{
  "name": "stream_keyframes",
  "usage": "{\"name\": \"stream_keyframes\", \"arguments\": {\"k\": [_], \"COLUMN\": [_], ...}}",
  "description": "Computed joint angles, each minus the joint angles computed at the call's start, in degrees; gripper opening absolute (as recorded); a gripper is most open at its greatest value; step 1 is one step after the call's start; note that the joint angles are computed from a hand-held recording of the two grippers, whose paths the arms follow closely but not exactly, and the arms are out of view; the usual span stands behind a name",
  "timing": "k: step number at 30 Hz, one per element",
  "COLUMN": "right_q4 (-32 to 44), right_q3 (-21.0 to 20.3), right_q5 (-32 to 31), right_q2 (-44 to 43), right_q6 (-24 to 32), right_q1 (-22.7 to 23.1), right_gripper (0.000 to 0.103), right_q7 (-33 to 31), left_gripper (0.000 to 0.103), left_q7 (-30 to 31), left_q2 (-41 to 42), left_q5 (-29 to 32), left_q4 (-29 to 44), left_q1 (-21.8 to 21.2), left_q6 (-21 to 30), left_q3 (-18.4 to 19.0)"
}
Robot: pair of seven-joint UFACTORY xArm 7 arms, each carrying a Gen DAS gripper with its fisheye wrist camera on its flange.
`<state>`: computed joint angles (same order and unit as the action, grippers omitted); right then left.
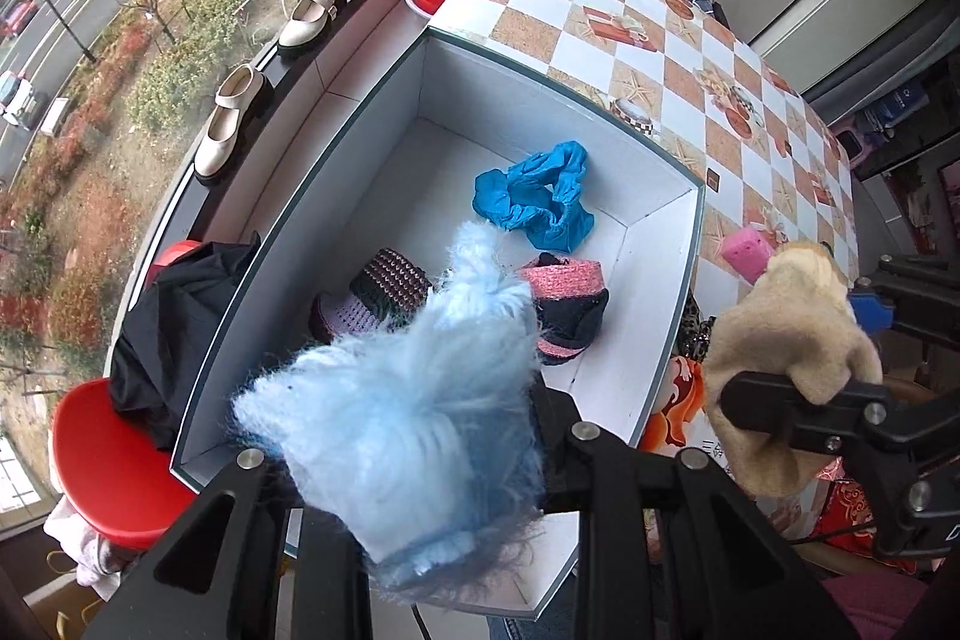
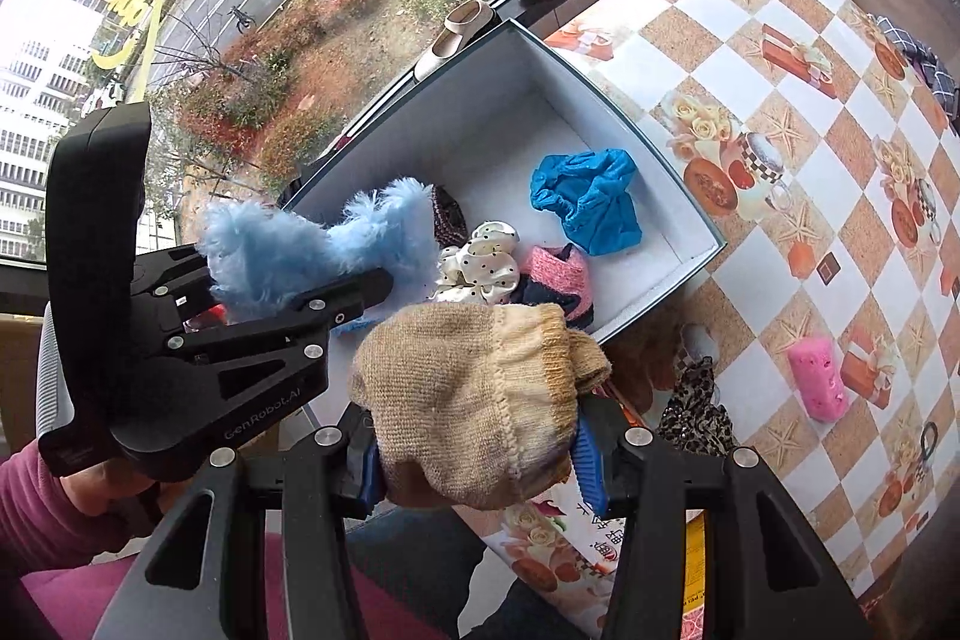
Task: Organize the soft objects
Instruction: 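Lower into the box and open the left tool while the right tool releases the tan sock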
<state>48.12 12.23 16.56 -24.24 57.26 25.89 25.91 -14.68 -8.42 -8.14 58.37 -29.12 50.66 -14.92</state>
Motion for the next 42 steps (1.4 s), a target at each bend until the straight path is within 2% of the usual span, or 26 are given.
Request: {"name": "stream_keyframes", "arguments": {"k": [42], "right_q4": [4.51], "right_q3": [-0.16], "right_q5": [-2.94], "right_q2": [7.25], "right_q6": [-1.08], "right_q1": [-1.52], "right_gripper": [0.05], "right_q7": [1.2], "left_gripper": [0.03], "left_q7": [0.28], "left_q2": [3.51], "left_q5": [2.25], "left_q4": [2.49], "left_q1": [0.53], "left_q6": [0.56], "left_q3": [0.33]}}
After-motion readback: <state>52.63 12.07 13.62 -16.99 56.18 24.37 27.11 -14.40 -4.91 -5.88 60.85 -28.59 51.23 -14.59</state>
